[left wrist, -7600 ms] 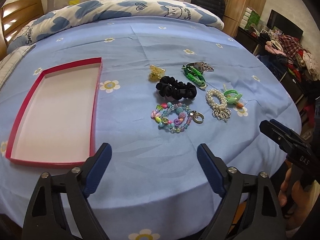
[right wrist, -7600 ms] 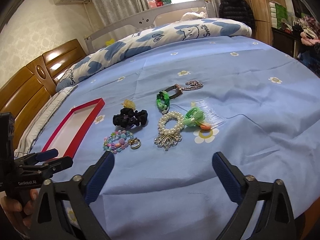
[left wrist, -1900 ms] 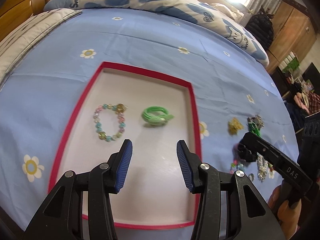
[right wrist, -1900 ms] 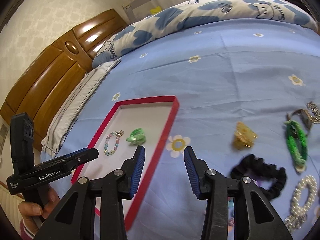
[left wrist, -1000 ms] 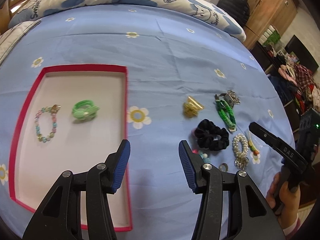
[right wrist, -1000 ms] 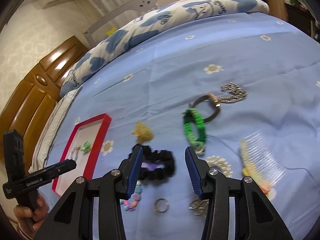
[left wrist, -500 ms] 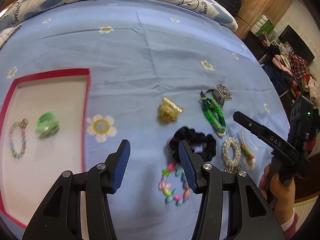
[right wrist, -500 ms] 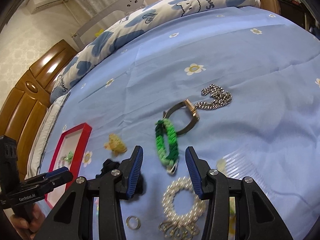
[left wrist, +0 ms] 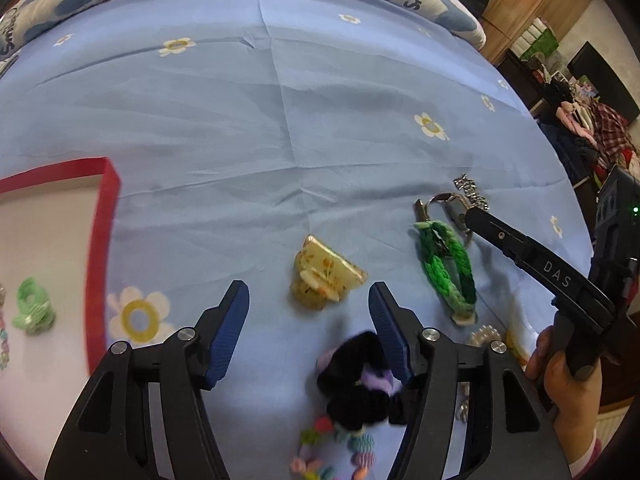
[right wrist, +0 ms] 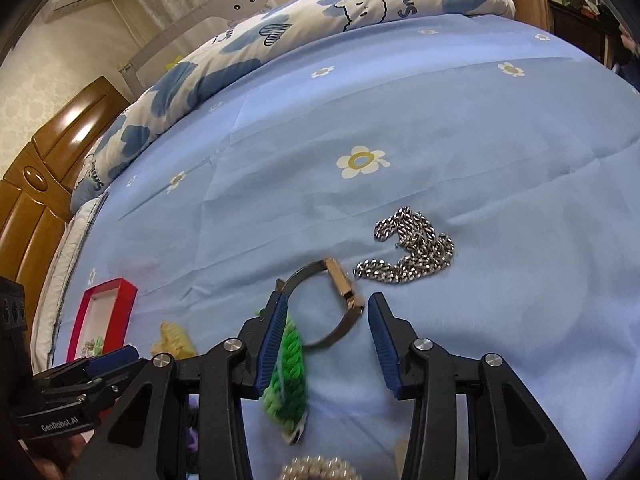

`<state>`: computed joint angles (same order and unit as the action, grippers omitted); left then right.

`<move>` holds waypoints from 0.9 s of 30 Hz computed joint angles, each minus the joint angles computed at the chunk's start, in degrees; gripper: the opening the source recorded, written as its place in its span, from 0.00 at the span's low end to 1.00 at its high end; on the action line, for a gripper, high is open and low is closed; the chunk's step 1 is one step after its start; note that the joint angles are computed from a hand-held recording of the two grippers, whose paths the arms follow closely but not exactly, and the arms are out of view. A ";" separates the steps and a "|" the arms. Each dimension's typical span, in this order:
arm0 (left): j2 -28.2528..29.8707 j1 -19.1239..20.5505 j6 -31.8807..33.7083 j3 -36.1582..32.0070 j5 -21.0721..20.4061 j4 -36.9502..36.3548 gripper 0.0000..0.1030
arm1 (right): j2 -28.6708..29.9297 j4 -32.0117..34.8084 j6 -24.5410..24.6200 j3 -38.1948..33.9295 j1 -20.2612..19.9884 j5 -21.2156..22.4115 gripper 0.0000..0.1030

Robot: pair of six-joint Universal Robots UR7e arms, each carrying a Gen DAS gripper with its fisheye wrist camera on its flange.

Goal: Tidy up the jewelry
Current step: 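Grasp the yellow claw clip with the left tool while the right tool grasps the watch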

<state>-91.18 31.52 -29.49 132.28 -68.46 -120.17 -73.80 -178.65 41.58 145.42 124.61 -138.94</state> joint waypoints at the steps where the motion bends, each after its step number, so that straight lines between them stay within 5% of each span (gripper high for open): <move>1: 0.71 0.21 0.31 0.04 0.12 -0.64 0.60 | 0.27 -0.38 -0.59 -0.01 -0.53 0.23 0.35; 5: 2.56 1.16 1.44 -0.09 0.15 -2.39 0.59 | 1.04 -1.03 -1.86 0.09 -1.46 0.14 0.18; 6: 2.73 1.41 1.81 -0.03 -0.08 -2.96 0.52 | 1.01 -1.06 -2.16 0.10 -1.57 0.02 0.10; 8: 2.79 1.68 2.67 -0.04 -0.91 -3.49 0.41 | 0.92 -1.58 -2.77 0.32 -1.47 0.08 0.10; 12: 2.01 0.81 3.55 0.22 0.19 -3.19 0.40 | 1.21 -3.00 -3.52 0.45 -0.36 -0.48 0.09; 14: 1.22 0.93 3.77 0.34 -0.31 -2.92 0.20 | 1.45 -4.18 -3.93 0.45 0.15 -0.36 0.09; 18: -1.31 1.42 3.29 0.58 -1.50 -1.84 0.20 | 1.73 -5.81 -4.08 0.15 1.83 0.40 0.08; 19: -2.49 1.27 3.37 0.92 -1.45 -1.60 0.20 | 1.93 -6.82 -4.29 0.12 2.31 0.66 0.00; 27: -7.46 0.76 2.39 1.82 -1.32 0.63 0.20 | 3.42 -5.28 -4.51 -2.83 5.70 0.13 0.00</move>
<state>-98.64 32.28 -27.10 134.10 -69.78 -119.54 -70.38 -183.93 37.07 142.60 130.31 -138.81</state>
